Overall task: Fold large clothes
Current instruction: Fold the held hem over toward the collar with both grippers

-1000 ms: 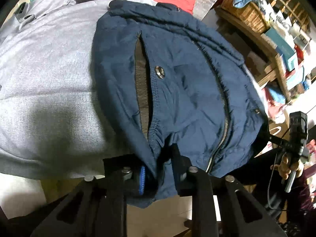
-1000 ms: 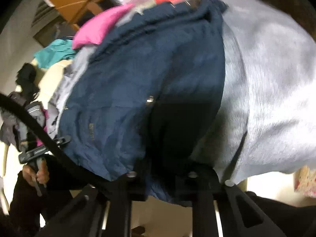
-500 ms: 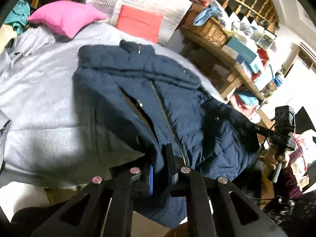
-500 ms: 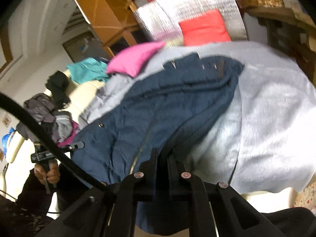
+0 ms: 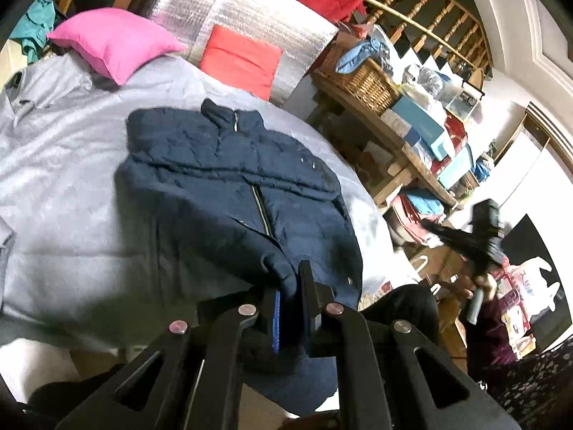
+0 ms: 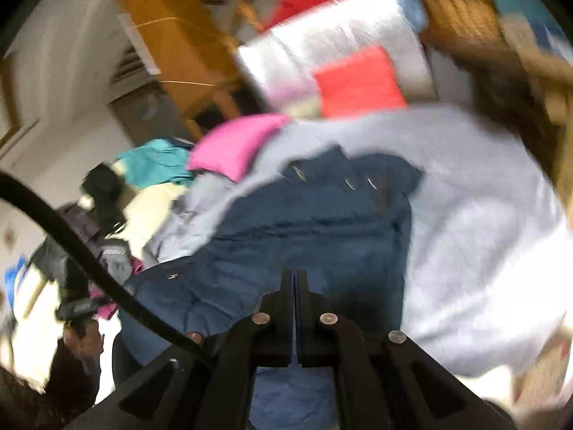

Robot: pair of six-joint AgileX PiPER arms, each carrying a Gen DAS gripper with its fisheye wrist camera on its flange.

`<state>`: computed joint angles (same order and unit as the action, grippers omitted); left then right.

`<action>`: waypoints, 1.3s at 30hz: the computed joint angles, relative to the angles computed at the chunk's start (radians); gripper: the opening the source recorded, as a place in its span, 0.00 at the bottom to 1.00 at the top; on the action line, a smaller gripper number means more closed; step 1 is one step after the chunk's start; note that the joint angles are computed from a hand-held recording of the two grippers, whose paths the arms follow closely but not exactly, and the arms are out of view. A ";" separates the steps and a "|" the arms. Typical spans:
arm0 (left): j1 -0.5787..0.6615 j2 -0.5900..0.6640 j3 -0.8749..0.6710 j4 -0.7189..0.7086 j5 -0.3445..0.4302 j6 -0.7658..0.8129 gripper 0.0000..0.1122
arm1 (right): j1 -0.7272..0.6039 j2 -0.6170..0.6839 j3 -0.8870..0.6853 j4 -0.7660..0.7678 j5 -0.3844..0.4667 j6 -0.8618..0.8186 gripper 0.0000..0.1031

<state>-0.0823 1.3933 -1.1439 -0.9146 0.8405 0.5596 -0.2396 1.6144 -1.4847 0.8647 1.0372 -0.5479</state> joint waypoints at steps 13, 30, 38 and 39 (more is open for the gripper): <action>-0.007 0.001 -0.032 0.013 0.018 -0.045 0.08 | -0.102 0.217 0.343 0.141 -0.070 0.029 0.71; 0.044 0.042 -0.111 -0.024 0.064 -0.035 0.08 | -0.057 0.231 0.438 0.369 0.048 -0.180 0.23; 0.089 0.105 -0.250 -0.015 0.101 -0.071 0.08 | -0.046 0.164 0.210 0.390 0.130 -0.146 0.20; 0.093 0.123 -0.279 -0.017 0.102 -0.081 0.08 | -0.044 0.180 0.158 0.405 0.133 -0.138 0.20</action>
